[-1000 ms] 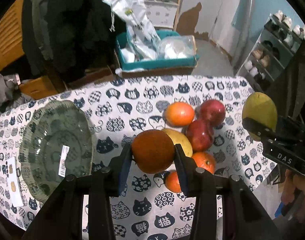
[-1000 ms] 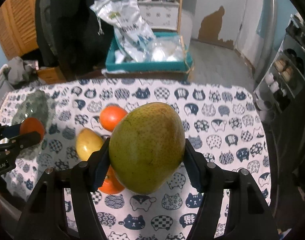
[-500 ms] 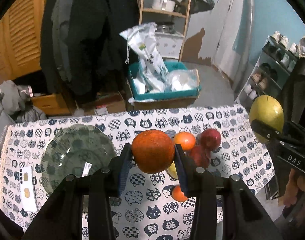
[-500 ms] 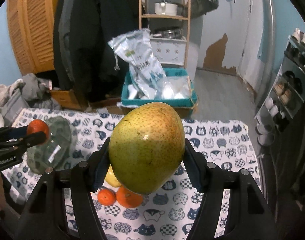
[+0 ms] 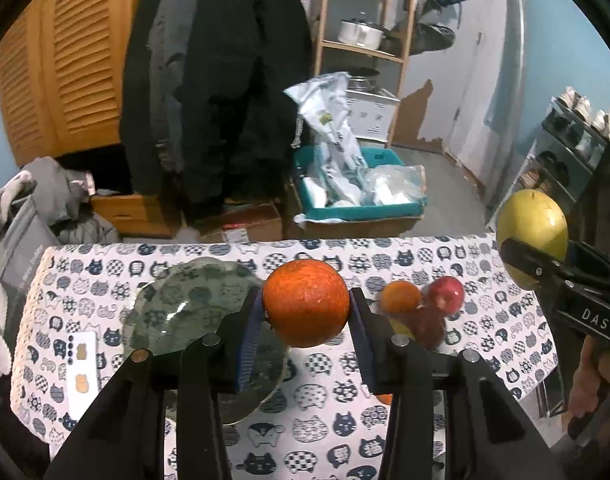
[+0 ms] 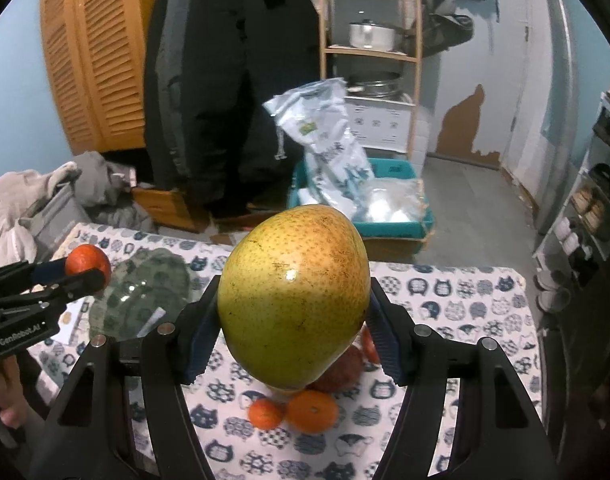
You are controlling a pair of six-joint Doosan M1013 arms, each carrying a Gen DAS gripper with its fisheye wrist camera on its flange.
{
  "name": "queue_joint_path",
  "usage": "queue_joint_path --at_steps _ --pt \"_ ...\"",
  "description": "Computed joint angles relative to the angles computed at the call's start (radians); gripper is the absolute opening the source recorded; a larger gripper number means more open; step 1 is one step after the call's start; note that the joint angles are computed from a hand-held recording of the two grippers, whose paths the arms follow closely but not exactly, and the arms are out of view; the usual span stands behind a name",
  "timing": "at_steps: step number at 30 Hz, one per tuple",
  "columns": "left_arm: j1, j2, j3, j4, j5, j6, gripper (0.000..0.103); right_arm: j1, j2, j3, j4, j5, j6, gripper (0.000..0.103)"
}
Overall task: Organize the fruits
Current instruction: 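Lift the pear and orange and carry both toward the green glass bowl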
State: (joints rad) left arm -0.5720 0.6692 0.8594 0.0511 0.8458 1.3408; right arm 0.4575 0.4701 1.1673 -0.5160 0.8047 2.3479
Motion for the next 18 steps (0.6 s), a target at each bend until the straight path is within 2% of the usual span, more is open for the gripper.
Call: queue_joint_path --at_steps 10,18 --pt "0.036 -0.004 0.025 0.041 0.009 -0.077 0.043 0.015 0.098 -0.129 0.127 0.012 -0.127 0.067" --pt "0.063 0.006 0.029 0.05 0.04 -0.11 0.043 0.024 0.199 -0.266 0.278 0.069 -0.255 0.067"
